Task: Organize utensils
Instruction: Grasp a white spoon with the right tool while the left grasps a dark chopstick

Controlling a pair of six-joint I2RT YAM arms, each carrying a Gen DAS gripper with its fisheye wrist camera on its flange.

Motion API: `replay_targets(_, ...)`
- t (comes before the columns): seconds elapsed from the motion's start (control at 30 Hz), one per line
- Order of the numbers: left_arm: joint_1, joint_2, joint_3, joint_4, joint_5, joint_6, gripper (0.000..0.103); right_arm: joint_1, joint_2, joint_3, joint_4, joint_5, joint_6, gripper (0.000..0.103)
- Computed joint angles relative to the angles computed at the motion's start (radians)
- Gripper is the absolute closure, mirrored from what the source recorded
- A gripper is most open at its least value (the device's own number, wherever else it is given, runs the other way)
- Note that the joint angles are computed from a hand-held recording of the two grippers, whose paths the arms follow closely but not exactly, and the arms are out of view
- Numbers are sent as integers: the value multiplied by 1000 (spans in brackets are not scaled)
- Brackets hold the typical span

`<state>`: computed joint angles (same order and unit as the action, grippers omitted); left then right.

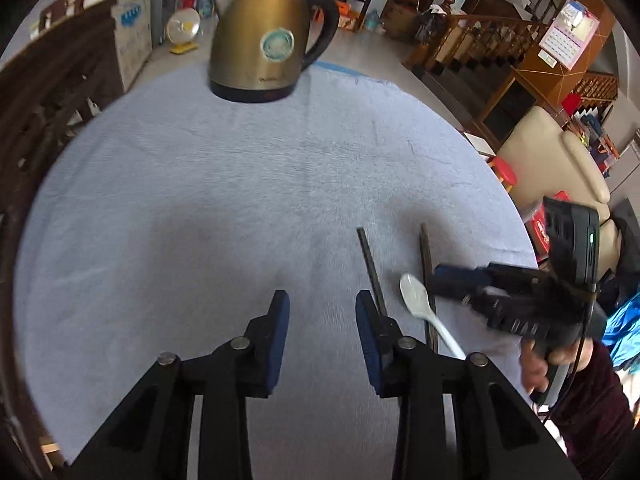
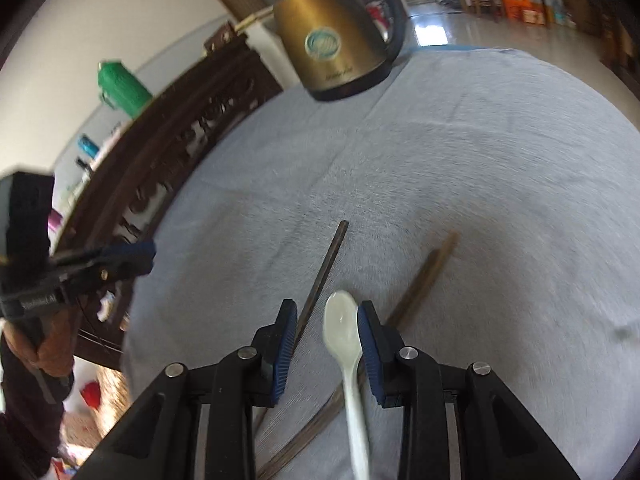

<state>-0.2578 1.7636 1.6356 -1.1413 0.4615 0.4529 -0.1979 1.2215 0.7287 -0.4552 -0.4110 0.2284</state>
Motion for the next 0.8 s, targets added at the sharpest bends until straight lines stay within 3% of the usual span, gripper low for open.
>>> replay_targets(0.13, -44, 147, 113, -4, 25, -48, 68, 43, 129, 44, 1, 11, -71, 67)
replay_targets(0.2, -68, 190, 144, -13, 38, -63, 68, 47, 118, 16, 38, 12, -112, 69)
replay_targets(0.23, -78, 198, 142, -10, 39, -65, 68, 42, 129, 19, 25, 3, -140, 75)
replay_targets(0.27, -94, 212, 143, -6, 39, -71, 68, 36, 107, 0, 36, 12, -153, 94)
replay_targets(0.3, -106, 221, 146, -4, 38, -77, 68, 26, 111, -2, 23, 11, -172, 98)
replay_targets(0.5, -209, 295, 173, 38, 30, -181, 68, -120, -28, -122, 73, -79, -150, 99)
replay_targets(0.63, -264, 291, 127, 123, 5, -251, 69, -249, -182, -192, 35, -151, -147, 99)
replay_targets(0.67, -270, 297, 127, 135, -2, -268, 72, -268, -222, -195, 10, -162, -137, 99)
replay_targets(0.7, -272, 304, 129, 140, 1, -277, 90, -287, -253, -204, -1, -176, -127, 99)
replay_targets(0.73, -272, 321, 143, 120, 3, -277, 101, -311, -289, -213, -16, -194, -116, 99)
replay_targets(0.8, -265, 316, 118, 133, 15, -289, 99, -350, -354, -231, -44, -216, -94, 99)
